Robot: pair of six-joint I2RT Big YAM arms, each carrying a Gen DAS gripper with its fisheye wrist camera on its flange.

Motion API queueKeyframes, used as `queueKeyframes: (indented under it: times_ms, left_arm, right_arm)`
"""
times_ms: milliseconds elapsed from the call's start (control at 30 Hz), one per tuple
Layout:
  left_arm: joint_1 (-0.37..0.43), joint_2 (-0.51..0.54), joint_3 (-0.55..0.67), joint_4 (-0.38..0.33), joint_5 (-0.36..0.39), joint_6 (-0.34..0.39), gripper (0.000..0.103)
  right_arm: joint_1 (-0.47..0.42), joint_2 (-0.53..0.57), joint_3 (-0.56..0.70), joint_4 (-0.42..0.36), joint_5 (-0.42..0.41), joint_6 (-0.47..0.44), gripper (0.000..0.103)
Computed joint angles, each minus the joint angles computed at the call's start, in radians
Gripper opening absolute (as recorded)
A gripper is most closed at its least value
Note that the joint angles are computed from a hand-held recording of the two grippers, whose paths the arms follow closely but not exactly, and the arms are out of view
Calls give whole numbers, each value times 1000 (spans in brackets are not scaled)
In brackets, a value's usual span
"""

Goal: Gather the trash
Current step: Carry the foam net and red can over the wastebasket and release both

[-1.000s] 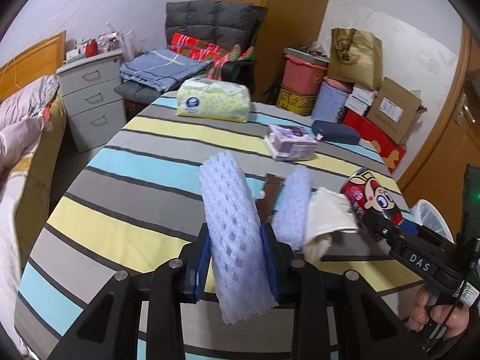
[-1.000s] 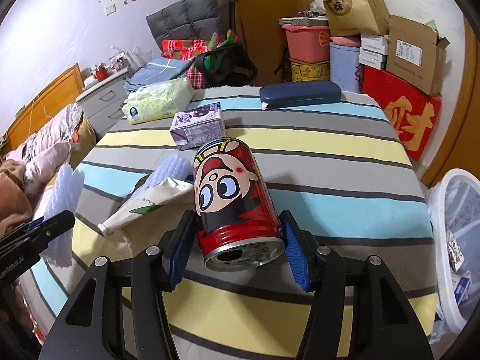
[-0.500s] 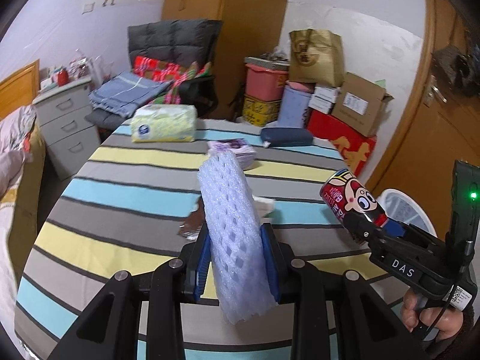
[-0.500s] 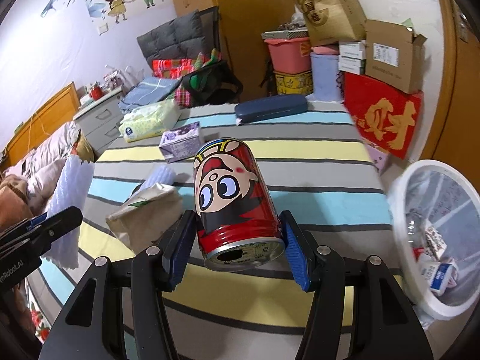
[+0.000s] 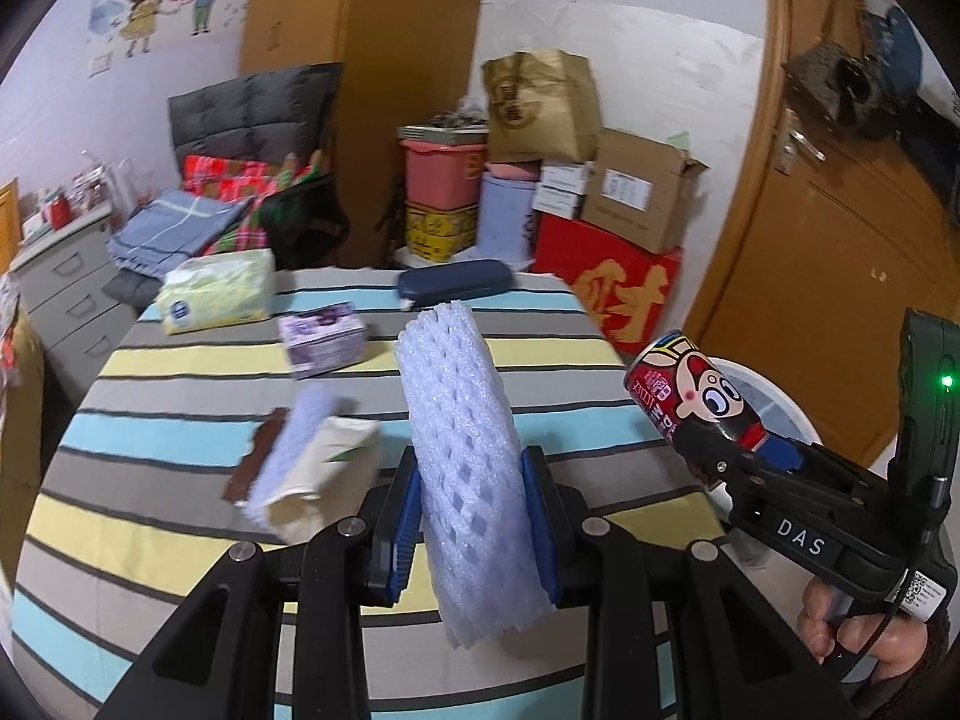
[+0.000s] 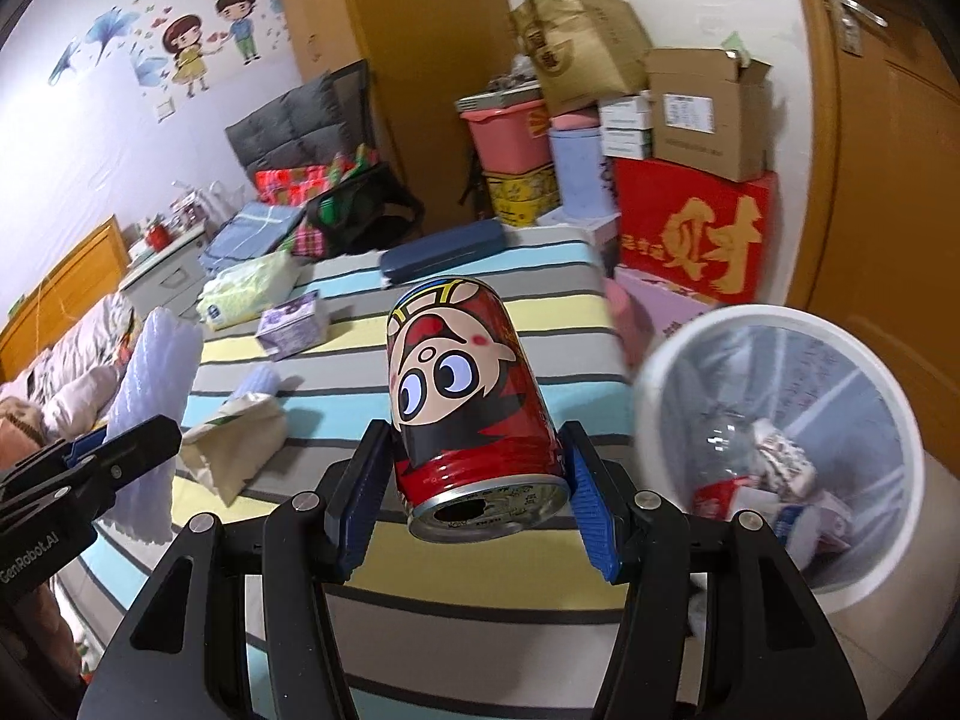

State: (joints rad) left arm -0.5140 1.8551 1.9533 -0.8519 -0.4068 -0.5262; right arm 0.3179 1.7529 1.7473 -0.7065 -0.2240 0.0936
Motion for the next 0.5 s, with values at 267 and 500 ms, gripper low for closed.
queueKeyframes:
  times_ms: [267,500]
  left_arm:
    - [-46,129,200,-56,27,54,33]
    - [-84,291,462,-151,67,101,33]
  right_arm:
    - [-63,-37,-46,29,15,18,58]
    - [-121,-57,-69,39,38,20,58]
